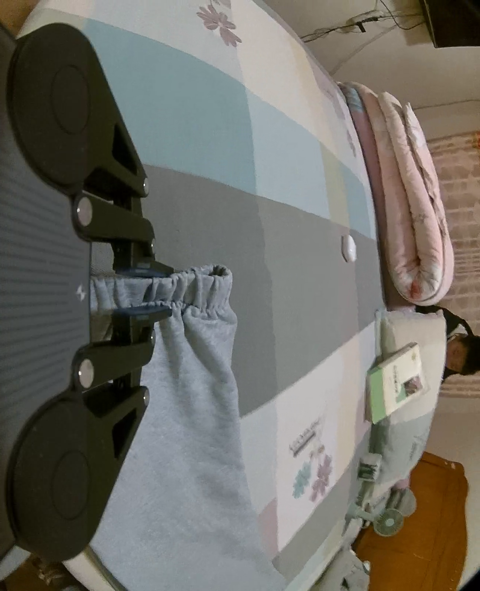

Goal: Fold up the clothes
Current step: 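Carry the cuff with the left tool across the pants and lower it, then open the left tool to release the cuff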

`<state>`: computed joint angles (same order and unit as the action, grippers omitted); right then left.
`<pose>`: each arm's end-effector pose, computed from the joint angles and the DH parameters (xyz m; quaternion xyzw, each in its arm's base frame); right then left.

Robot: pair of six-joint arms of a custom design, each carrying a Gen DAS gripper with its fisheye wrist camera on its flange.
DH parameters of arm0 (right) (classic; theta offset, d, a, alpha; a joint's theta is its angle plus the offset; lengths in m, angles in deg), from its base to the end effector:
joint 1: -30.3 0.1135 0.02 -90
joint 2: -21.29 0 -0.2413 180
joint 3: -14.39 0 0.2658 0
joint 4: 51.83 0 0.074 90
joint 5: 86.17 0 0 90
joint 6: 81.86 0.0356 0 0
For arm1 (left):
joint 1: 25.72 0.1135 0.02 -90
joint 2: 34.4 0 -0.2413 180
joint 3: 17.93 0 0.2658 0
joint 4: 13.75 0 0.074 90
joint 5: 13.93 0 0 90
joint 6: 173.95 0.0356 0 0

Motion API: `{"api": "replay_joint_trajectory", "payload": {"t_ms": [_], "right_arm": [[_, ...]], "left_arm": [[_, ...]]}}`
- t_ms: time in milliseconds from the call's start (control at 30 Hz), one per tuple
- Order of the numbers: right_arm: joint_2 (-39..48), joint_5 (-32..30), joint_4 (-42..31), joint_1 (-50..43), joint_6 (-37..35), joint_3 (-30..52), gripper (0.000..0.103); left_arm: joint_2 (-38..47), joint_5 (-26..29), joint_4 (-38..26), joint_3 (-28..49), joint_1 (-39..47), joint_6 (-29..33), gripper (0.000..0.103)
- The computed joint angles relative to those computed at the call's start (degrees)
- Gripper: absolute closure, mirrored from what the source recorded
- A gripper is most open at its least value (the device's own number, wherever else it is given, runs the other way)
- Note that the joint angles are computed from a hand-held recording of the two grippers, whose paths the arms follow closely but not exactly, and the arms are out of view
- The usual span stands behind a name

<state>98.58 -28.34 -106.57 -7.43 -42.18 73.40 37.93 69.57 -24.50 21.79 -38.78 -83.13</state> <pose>0.2091 -0.1378 0.1659 -0.1449 0.9401 0.0984 0.2924 0.2446 -0.0526 0.1251 0.0885 0.9128 0.0096 0.3985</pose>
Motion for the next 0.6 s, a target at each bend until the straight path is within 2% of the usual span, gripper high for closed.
{"api": "replay_joint_trajectory", "payload": {"t_ms": [100, 267, 300, 367, 400, 467, 533, 600], "right_arm": [[-0.05, 0.37, 0.38, 0.14, -0.33, -0.08, 0.000], [0.50, -0.40, -0.37, -1.31, -4.01, 0.79, 0.000], [0.85, -1.30, -1.22, -2.06, -6.02, 1.14, 0.000], [1.72, -3.74, -3.63, -3.94, -11.59, 1.87, 0.000], [2.25, -4.87, -4.95, -4.85, -14.45, 2.30, 0.002], [2.96, -5.95, -7.86, -5.89, -20.94, 2.61, 0.017], [3.61, -6.39, -10.80, -6.62, -27.65, 2.75, 0.042], [3.72, -5.79, -12.38, -6.36, -31.70, 2.29, 0.055]], "left_arm": [[1.62, -0.03, 0.51, 0.66, 0.27, -0.49, 0.087], [-2.16, -1.69, -3.16, 0.86, -0.24, 0.64, 0.071], [-3.84, -2.13, -3.89, 0.47, -0.45, 0.74, 0.068], [-7.23, -4.65, -5.23, -0.33, -1.91, 0.89, 0.053], [-9.11, -5.96, -6.01, -0.79, -3.02, 0.76, 0.051], [-12.68, -6.48, -7.80, -1.78, -5.21, 0.10, 0.047], [-15.73, -4.99, -9.82, -2.86, -7.73, -0.80, 0.044], [-16.71, -4.66, -11.12, -3.63, -11.22, -1.63, 0.044]]}}
